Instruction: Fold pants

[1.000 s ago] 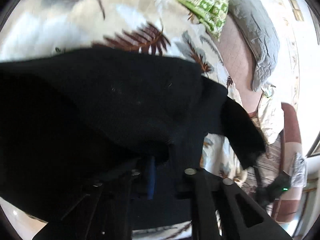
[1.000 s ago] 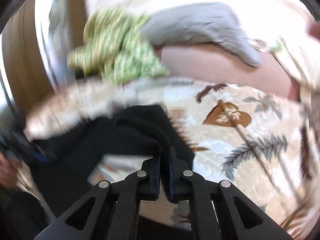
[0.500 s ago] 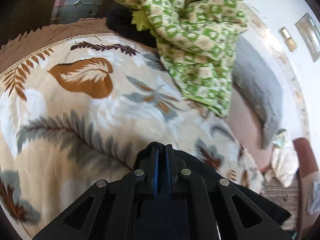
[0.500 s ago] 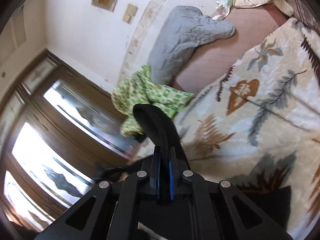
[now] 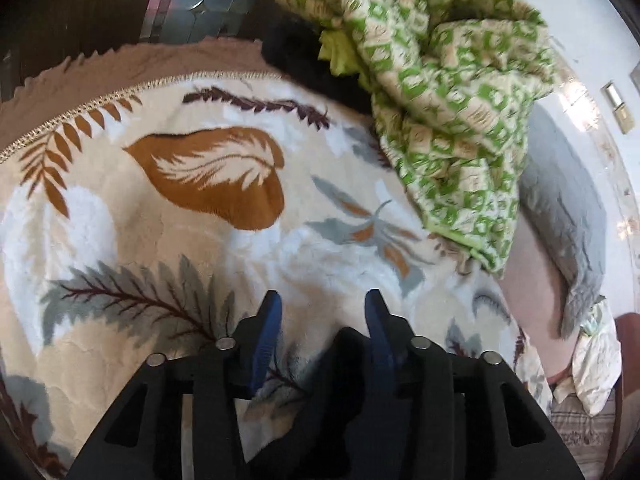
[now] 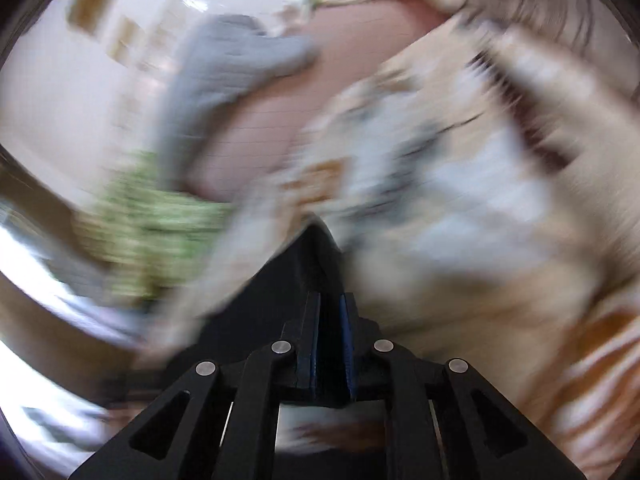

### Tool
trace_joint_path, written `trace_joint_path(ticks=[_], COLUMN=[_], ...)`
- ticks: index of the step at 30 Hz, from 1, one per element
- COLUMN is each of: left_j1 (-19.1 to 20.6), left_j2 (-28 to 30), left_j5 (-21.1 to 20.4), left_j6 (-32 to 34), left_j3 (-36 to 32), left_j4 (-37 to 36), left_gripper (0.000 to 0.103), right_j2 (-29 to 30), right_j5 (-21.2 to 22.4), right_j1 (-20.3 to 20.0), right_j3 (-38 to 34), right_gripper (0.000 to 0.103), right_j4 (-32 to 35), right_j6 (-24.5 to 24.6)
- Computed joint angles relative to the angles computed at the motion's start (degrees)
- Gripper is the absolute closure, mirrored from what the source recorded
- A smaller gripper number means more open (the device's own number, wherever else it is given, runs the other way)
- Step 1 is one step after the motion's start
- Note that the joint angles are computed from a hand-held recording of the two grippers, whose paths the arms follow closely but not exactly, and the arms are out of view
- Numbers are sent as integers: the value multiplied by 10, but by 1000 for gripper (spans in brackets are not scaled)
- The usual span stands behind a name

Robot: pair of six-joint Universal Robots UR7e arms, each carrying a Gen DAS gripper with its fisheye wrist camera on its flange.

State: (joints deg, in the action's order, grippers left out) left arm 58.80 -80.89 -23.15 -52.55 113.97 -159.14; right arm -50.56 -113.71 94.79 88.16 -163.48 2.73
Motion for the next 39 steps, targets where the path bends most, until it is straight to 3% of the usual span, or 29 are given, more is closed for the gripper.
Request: trace_joint_path(ticks=[2, 3, 6, 10, 12, 15, 17, 18, 20, 22, 24, 26, 30, 33, 34, 35, 37, 39], left_j1=[-18, -31, -60, -62, -65, -55, -57, -52, -47, -42, -39, -41, -46, -48, -48, -53, -67, -73], left_j2=[-10, -15, -17, 26, 52, 67, 63, 55, 47, 52, 62, 76, 84, 63, 51, 32, 10, -7], left_j5=[3, 4, -13, -61, -48, -59, -57, -78, -100, -115, -114, -93, -76, -92, -107, -98, -40, 7], left_j6=[4, 4, -1, 32, 47, 16, 35, 42, 53, 88, 117, 120, 102, 113, 132, 155, 195, 288], left_j3=[17, 29, 49, 40, 35, 27, 37, 44, 51, 49, 39, 22, 0, 6, 11, 17, 28, 38], left_j4=[-6, -8, 8, 46, 81, 150, 110, 80, 48, 37, 50, 102, 188, 165, 141, 123, 98, 21], left_gripper=[59, 58, 52, 50, 50, 44, 38, 36, 31, 18, 8, 4, 5, 22, 28, 28, 27, 26], right_j2=[21, 24, 13, 10, 26, 46, 34, 28, 21, 15, 19, 25, 32, 33, 30, 28, 27, 32], right_j5=[-102, -121, -73, 3, -28, -74, -38, -31, -17, 24, 53, 44, 30, 20, 23, 22, 17, -1], right_j1=[21, 29, 38, 48, 54, 41, 30, 28, 26, 21, 18, 22, 29, 34, 36, 39, 49, 57], right_j3=[-11, -9, 6, 8, 1, -19, -12, -10, -6, -1, -7, -12, -22, -27, -24, -22, -9, 0], right_gripper=[91, 89, 87, 88, 88, 88, 88, 87, 76, 42, 27, 22, 24, 39, 39, 39, 37, 36], right_j4=[-45, -72, -65, 57, 87, 147, 142, 148, 160, 164, 175, 186, 201, 193, 175, 160, 84, 9], right_j6=[-48, -66, -93, -156, -169, -121, -80, -68, -44, -43, -44, -53, -51, -43, -50, -61, -109, -144])
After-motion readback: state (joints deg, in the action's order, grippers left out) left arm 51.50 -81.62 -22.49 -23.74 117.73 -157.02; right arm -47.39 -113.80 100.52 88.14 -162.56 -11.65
